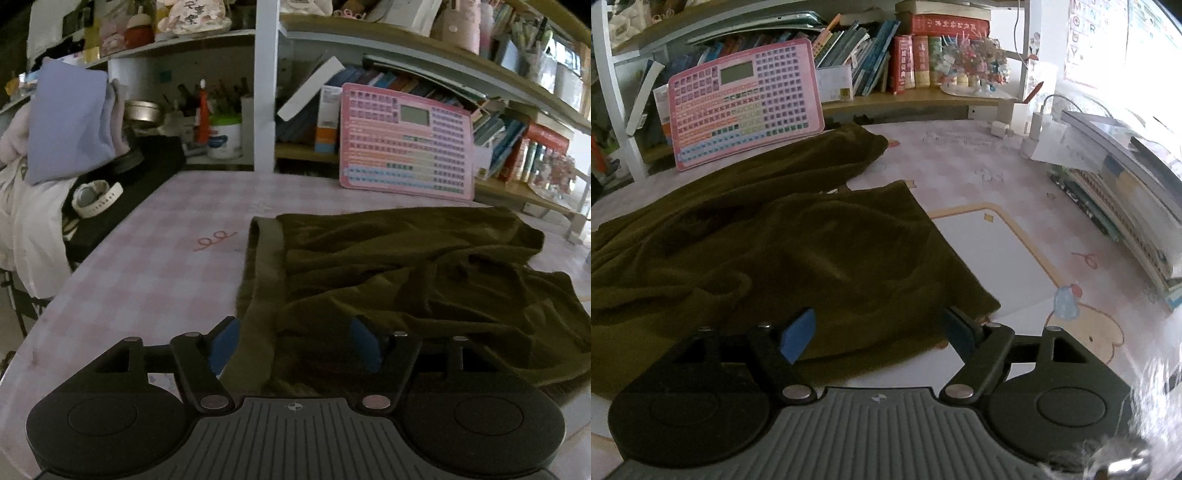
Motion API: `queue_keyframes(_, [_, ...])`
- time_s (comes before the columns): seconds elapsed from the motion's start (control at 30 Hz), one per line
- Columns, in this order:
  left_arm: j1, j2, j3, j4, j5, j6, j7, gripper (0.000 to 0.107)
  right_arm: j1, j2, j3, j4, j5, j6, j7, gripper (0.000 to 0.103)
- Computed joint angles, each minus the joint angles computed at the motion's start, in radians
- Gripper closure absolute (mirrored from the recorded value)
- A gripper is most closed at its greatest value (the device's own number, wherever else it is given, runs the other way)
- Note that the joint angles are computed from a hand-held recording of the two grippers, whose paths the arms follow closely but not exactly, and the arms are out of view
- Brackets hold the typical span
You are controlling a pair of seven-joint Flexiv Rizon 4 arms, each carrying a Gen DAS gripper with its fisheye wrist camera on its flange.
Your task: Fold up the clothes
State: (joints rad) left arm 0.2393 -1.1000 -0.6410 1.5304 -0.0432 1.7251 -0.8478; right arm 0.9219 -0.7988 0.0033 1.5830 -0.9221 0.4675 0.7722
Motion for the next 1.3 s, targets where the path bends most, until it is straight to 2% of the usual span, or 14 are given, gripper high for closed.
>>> queue_keyframes(0.4, [0.074, -0.003, -0.068, 0.061, 0.017, -0.015, 0.037, 0.037, 0.026, -0.024, 0.000, -0.050, 0.020, -0.019, -0.012, 0.027])
queue_keyframes(0.7, [0.103, 0.004, -0.086, 0.088, -0.001, -0.050, 0.054, 0.035, 0.038, -0.033, 0.001, -0.081, 0.035, -0.040, -0.048, 0.026])
queue_keyframes(1.07, [0.100, 0.013, -0.091, 0.115, -0.033, -0.075, 0.100, 0.030, 0.034, -0.037, -0.005, -0.086, 0.034, -0.004, -0.088, 0.026])
queue_keyframes(1.3, [0.046, 0.014, -0.049, 0.062, -0.066, -0.086, 0.103, 0.030, 0.009, -0.008, -0.009, -0.030, 0.012, 0.041, -0.093, 0.026])
